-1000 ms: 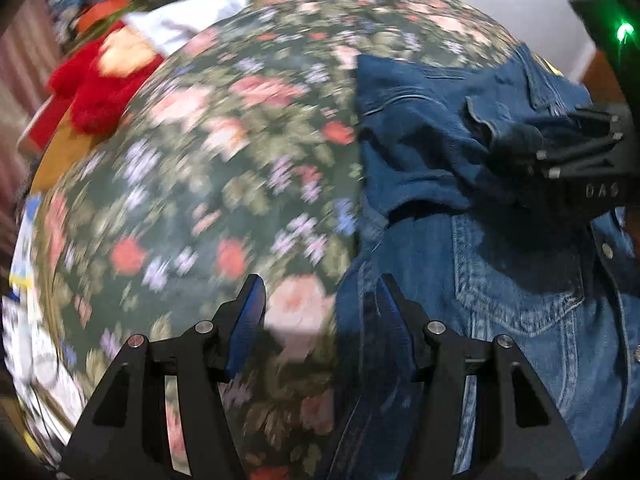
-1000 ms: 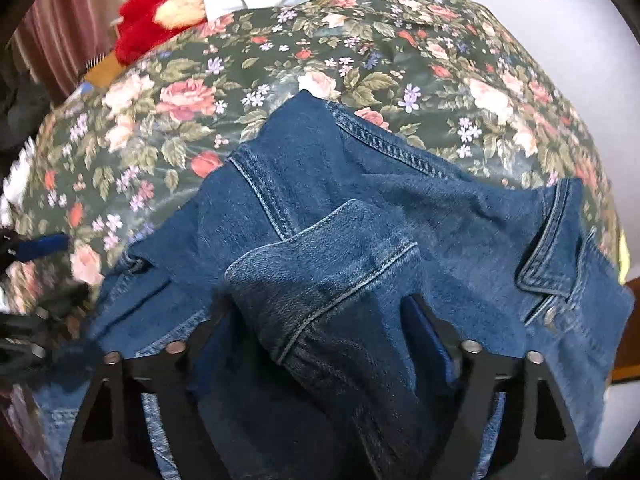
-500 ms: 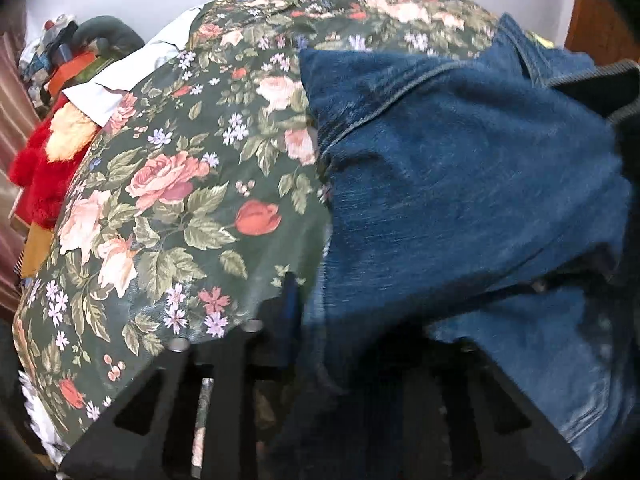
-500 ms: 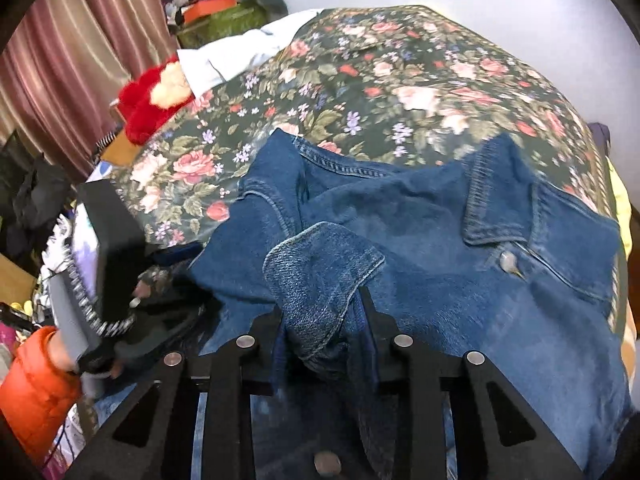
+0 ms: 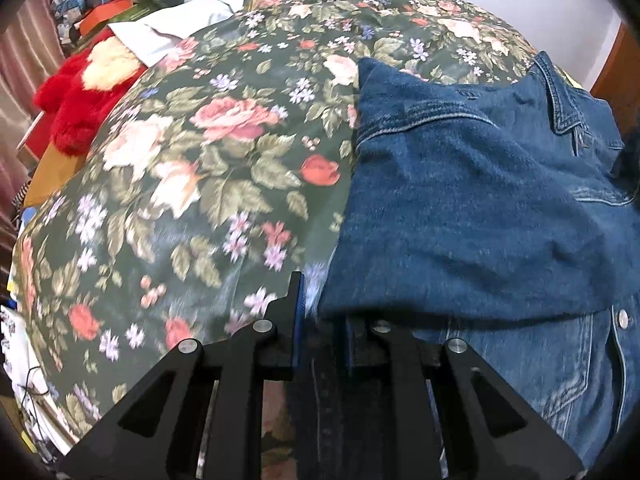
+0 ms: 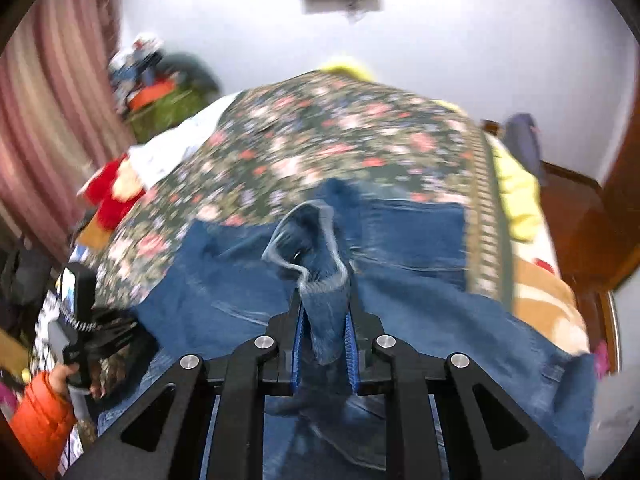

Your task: Fold large clothes

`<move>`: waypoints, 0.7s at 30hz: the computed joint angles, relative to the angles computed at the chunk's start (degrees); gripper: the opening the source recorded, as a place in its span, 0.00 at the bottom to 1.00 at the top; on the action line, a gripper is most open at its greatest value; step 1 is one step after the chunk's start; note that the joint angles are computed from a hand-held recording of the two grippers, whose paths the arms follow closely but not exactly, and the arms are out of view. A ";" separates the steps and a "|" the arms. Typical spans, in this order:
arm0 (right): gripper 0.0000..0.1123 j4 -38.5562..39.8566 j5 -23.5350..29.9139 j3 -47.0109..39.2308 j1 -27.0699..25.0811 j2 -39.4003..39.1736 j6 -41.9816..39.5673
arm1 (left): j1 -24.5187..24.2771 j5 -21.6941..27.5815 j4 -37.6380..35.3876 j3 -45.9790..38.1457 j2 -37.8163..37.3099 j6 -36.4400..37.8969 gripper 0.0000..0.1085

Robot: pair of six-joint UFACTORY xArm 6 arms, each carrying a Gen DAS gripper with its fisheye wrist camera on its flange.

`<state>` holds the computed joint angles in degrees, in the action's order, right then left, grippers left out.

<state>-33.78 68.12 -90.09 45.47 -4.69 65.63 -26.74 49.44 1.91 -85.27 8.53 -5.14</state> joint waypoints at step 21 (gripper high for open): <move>0.11 1.29 11.87 19.01 1.67 -21.00 10.10 | 0.78 2.78 3.79 -4.11 -2.20 1.80 0.77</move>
<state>-32.49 79.99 -71.08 47.14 -25.69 75.73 -25.96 52.23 5.70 -89.38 6.33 -3.34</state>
